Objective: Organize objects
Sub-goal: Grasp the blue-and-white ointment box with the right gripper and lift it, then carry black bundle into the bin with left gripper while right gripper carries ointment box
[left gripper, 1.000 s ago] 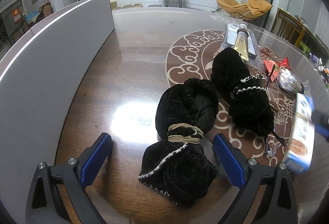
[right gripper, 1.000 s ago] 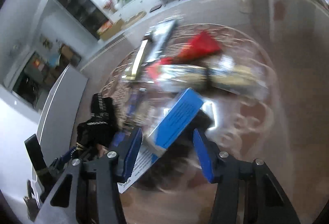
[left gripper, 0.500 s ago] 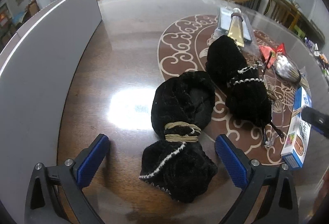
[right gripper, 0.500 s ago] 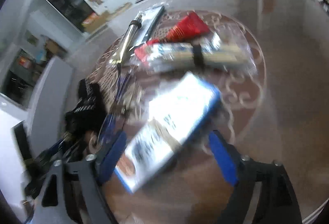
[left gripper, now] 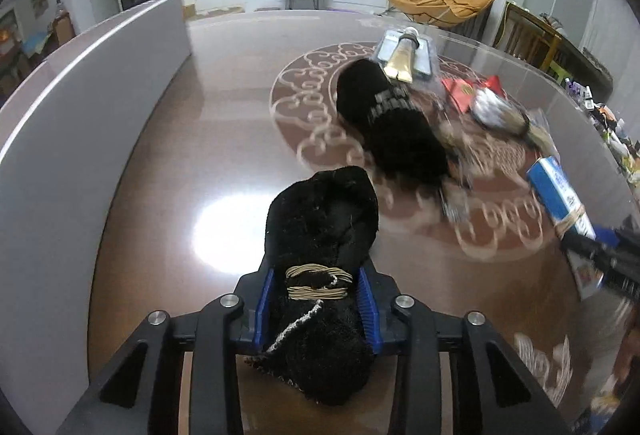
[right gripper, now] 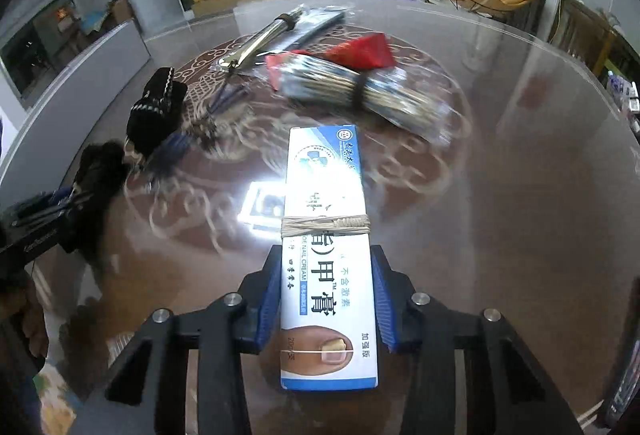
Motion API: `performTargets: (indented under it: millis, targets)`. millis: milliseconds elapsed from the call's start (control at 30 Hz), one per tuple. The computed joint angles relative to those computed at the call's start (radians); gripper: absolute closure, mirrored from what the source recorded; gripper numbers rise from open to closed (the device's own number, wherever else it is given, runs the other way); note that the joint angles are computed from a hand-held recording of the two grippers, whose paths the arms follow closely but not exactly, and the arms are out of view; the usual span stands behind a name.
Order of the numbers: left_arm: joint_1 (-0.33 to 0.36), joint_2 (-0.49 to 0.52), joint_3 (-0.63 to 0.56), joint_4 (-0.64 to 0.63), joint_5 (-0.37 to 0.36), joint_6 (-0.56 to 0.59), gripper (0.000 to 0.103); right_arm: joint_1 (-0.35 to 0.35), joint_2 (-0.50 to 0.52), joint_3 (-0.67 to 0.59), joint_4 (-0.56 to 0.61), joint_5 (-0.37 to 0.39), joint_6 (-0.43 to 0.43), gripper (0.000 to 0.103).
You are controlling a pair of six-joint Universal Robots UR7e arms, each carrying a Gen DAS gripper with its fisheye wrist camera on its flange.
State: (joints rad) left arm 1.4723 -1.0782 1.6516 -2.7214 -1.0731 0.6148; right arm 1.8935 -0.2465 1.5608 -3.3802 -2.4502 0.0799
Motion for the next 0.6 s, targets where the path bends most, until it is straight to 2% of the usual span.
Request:
performTargets:
  millis: [33,67,100,133,233,267,300,333,400,467,600]
  targets:
    - [0.0,-0.018,0.03,-0.02,0.004,0.008,0.05,-0.001,-0.009,0.017,-0.004,0.0,0.0,0.06]
    - [0.0,-0.024,0.041,-0.02,0.006,0.007,0.043,-0.003,-0.017,0.028,0.001,0.008,0.003,0.059]
    - [0.001,-0.026,0.04,-0.006,0.007,-0.001,0.032,-0.006,-0.026,0.03,0.021,0.014,0.009,0.051]
    - [0.003,-0.027,0.038,0.004,0.006,-0.007,0.03,-0.009,-0.033,0.023,0.057,0.019,0.023,0.041]
    - [-0.003,-0.014,0.027,0.007,0.035,0.015,0.03,-0.009,-0.044,-0.007,0.164,0.009,0.045,0.036]
    - [-0.006,-0.012,0.03,0.005,0.038,0.019,0.03,-0.004,-0.036,-0.028,0.212,-0.013,0.048,0.036]
    - [-0.004,-0.01,0.027,-0.001,0.031,0.029,0.042,0.001,-0.032,-0.041,0.247,-0.033,0.047,0.039]
    - [-0.001,-0.017,0.039,-0.026,0.015,0.044,0.068,0.004,-0.037,-0.032,0.241,-0.029,0.046,0.059]
    - [0.006,-0.027,0.037,-0.015,-0.011,0.035,0.071,0.007,-0.055,-0.01,0.25,-0.02,0.074,0.06]
    - [0.02,-0.045,0.025,0.034,-0.069,-0.025,0.072,0.009,-0.075,0.03,0.209,0.021,0.08,0.061]
    - [0.026,-0.11,0.044,0.068,-0.16,-0.089,0.072,0.045,-0.091,0.055,0.125,0.077,0.051,0.061]
